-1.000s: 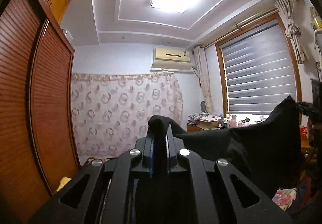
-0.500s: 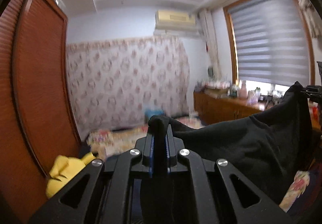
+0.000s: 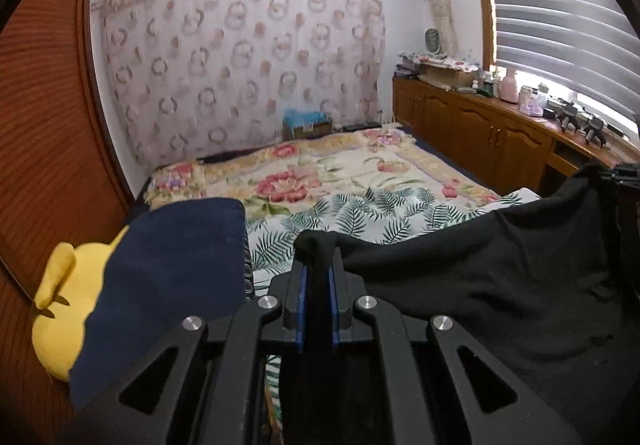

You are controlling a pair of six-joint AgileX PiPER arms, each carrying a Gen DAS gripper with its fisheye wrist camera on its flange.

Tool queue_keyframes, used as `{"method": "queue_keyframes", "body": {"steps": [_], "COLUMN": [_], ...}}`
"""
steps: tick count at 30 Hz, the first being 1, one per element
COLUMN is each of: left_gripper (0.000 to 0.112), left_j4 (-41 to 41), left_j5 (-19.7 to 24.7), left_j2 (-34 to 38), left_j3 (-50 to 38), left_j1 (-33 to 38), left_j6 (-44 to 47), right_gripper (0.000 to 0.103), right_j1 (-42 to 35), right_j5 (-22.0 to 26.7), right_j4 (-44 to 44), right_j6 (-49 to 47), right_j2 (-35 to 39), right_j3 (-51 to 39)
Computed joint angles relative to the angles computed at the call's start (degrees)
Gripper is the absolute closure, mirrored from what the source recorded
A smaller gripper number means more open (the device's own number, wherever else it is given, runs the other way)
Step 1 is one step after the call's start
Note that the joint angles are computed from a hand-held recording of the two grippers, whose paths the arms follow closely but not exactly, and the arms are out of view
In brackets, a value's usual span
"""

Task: Fold small clothes
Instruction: 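Lower the held black T-shirt onto the bed with both grippers and open them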

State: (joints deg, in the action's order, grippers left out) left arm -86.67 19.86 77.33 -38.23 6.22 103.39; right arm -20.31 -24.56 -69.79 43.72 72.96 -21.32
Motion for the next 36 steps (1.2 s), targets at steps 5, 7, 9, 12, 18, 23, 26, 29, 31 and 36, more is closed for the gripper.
{"method": "queue_keyframes", "body": {"steps": [5,7,9,12,18,23,26,29,31,36], "left_gripper": [0.104,0.103,0.103,0.101,0.088,0.070,0.055,0.055,0.055,0.055], "left_j4": [4.4,5.7,7.6,11.4,19.3,20.5,20.5,21.1,21.4,21.5], "left_j5": [-3.5,-3.9,-4.2,-4.8,-1.4,2.2,5.5,9.0,11.0,13.8], "left_j2": [4.6,5.9,7.5,9.2,8.5,1.0,-4.6,-10.4,-13.9,-19.2], "left_j3": [-3.6,-4.3,-5.7,-7.1,-7.8,-3.1,1.4,6.6,9.9,16.4], "left_j1": [-3.8,-4.4,-4.8,-5.4,-3.7,-1.1,1.5,5.1,7.9,13.7], "left_j6": [-5.7,-7.2,-9.2,-13.0,-20.1,-19.8,-18.7,-17.3,-16.1,-13.5], "right_gripper": [0.092,0.092,0.092,0.092,0.084,0.070,0.055,0.049,0.048,0.045], "right_j1": [0.8,1.8,2.9,3.6,4.9,6.0,5.8,3.9,2.4,-2.4], "right_j5": [0.6,1.4,2.3,2.7,5.5,8.1,8.1,7.1,6.2,3.0], "right_j4": [6.6,8.1,9.4,11.1,12.3,13.2,12.7,5.2,1.1,-11.4], "right_j6": [-5.0,-5.9,-6.4,-7.4,-6.1,-6.1,-5.8,1.8,5.6,16.0], "right_j2": [10.1,12.8,14.5,16.1,17.1,11.9,7.3,1.8,-1.3,-9.7], "right_j3": [-5.2,-6.8,-8.0,-8.6,-10.1,-7.3,-4.0,-0.4,1.9,8.1]}}
